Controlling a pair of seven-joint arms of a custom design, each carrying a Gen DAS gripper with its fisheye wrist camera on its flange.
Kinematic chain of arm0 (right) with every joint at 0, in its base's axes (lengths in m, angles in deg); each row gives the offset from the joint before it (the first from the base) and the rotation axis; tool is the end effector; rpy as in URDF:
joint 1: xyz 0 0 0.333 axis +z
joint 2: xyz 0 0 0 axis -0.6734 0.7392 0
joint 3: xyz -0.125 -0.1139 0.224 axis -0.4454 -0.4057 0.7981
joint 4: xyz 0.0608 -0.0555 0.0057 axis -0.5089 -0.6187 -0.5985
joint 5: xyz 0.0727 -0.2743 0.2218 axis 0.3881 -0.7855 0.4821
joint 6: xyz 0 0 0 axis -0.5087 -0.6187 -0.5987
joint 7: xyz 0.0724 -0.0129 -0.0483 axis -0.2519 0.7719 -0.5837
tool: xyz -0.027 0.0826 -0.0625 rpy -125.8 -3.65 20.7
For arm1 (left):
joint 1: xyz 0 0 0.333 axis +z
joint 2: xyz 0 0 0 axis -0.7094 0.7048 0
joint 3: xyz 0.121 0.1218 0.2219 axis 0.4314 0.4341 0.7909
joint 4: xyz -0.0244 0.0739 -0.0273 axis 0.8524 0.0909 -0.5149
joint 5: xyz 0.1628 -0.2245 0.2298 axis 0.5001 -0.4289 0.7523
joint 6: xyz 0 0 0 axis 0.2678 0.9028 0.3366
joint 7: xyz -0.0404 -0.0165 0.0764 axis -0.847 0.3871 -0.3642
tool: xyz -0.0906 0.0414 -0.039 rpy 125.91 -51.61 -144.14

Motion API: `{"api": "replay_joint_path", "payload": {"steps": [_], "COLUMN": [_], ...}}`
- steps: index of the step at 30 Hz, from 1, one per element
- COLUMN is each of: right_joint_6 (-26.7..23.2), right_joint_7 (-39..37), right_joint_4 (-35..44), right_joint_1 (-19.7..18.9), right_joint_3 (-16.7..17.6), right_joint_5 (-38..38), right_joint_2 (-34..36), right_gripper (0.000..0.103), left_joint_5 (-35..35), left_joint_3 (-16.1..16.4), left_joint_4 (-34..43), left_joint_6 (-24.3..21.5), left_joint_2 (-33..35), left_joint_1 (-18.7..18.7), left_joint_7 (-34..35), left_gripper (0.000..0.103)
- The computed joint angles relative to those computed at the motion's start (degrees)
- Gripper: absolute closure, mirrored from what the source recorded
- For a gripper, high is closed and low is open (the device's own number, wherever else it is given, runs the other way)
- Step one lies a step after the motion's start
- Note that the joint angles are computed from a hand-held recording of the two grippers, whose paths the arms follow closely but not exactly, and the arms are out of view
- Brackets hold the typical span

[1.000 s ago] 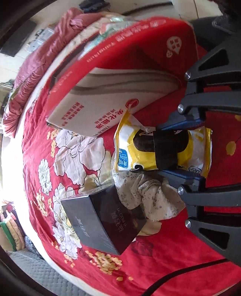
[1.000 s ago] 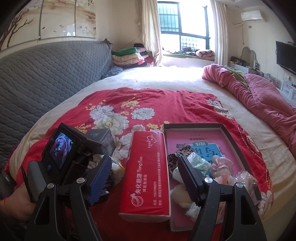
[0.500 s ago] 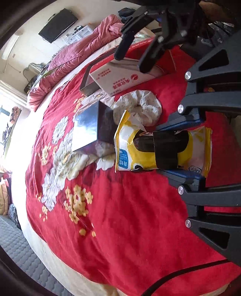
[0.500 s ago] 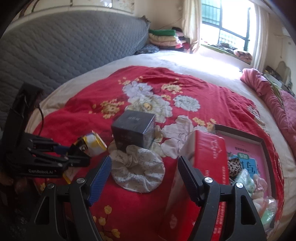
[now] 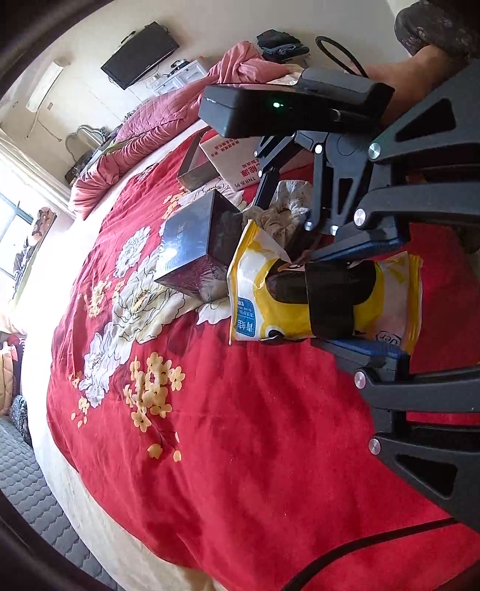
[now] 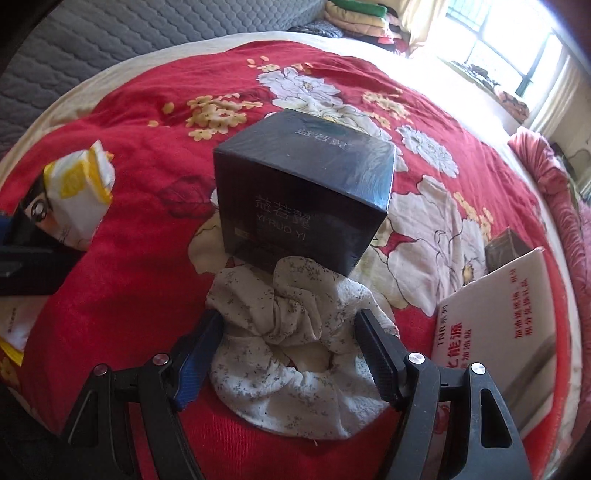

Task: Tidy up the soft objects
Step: 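Grasp the yellow snack bag with the left gripper while the right grasps the white floral cloth, then carry the snack bag and floral cloth over the pink book tray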

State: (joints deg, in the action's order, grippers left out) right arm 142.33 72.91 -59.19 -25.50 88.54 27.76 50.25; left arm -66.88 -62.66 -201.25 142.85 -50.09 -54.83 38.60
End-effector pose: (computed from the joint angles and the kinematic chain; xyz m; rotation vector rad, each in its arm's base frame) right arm 0.5474 0.2048 0.3543 -2.6119 0.6163 -0.2805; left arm 0.4295 -0.1356 0.3833 -2.4774 1.3433 -0.8667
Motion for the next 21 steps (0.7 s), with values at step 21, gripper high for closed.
{"api": "replay_joint_path", "payload": {"steps": [21], "right_joint_6": [-14.96], "right_joint_7": [-10.07], "right_joint_4": [9.07], "right_joint_1": [-11.86], "right_joint_3": [-6.85], "right_joint_5": [26.02], "right_joint_2": [-9.84], "right_gripper": [0.083], "left_joint_5": [12.63], "left_joint_3": [-7.43], "left_joint_4": [28.12], "left_joint_6": [-12.57], "left_joint_2": [12.77], "left_joint_1": [-1.92], "left_joint_7": [-2.55], "left_gripper": [0.066]}}
